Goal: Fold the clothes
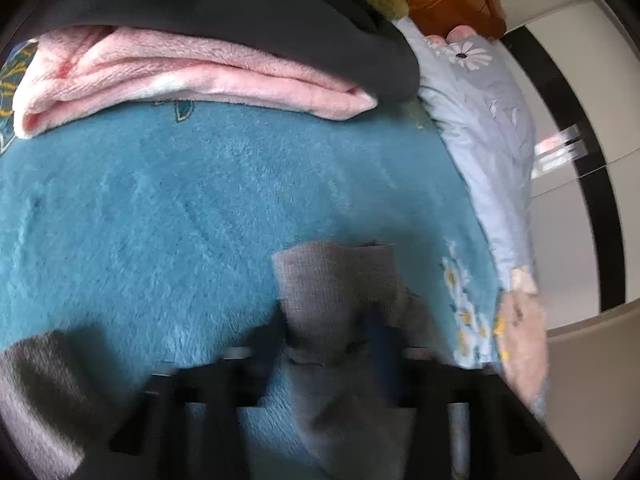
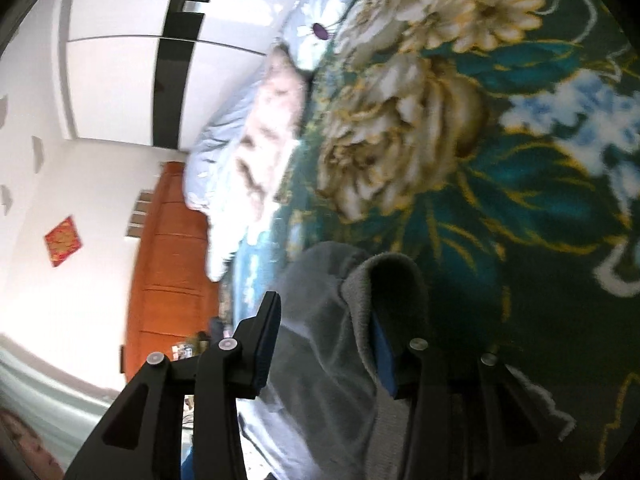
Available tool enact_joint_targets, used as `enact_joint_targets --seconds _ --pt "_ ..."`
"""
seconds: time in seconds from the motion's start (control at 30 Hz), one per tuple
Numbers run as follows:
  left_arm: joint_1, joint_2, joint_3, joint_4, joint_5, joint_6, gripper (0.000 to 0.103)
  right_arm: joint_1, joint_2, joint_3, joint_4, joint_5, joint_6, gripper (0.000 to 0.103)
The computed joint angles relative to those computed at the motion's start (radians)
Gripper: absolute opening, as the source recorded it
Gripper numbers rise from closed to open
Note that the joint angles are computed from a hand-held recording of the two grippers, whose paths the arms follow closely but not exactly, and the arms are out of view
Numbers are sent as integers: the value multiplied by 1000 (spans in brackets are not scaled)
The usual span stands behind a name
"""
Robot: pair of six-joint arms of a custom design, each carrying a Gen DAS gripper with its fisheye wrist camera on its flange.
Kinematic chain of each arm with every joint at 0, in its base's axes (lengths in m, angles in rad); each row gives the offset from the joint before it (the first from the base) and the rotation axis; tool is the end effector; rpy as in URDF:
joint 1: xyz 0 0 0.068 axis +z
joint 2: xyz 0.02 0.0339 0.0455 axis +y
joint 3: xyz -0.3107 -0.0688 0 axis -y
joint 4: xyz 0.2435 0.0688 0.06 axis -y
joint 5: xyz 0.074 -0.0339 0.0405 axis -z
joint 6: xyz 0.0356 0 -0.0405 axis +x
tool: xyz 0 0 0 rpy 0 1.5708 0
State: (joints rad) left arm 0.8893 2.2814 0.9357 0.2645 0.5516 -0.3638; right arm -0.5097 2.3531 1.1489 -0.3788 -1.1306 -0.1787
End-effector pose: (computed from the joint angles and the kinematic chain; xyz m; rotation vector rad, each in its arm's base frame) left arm 0.2567 0.2869 0.0330 -1.3151 2.1166 -0.5181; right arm 0.3485 -0.1579 0.0389 0.4031 2.3573 1.4330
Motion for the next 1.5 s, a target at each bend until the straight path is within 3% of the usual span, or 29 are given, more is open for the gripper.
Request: enact_joint_targets --seconds 0.07,0.23,0.47,0.53,0.67,0.8,0.9,0.97,1.1,1.23,1.4,1.5 --pt "-2 7 -12 37 -16 -11 19 4 15 20 -31 -36 -25 45" --pt "4 9 -34 84 -16 -24 19 19 59 76 -65 -42 -15 45" --pt "17 2 -30 56 15 -24 19 83 117 199 -144 83 50 45" --pt "20 5 -28 56 26 -32 19 86 108 196 -125 58 69 42" --pt "8 0 -51 96 7 -61 19 82 113 188 -33 28 175 7" --pt "-16 -42 -91 164 -28 -58 12 91 73 98 172 83 317 6" --pt "11 -88 -151 346 86 -138 11 72 -9 -6 450 16 460 5" --pt "10 -115 -163 402 115 -158 11 59 -73 -72 650 -25 534 4" --pt "-24 -89 -105 292 20 -55 11 80 -61 -18 531 83 426 4" --pt "-29 11 -43 195 -47 2 11 96 21 40 446 182 399 4" --pt "-4 36 -27 170 17 -28 14 98 43 73 404 222 386 4" --pt "19 15 -20 119 88 -36 25 102 27 74 369 241 360 6"
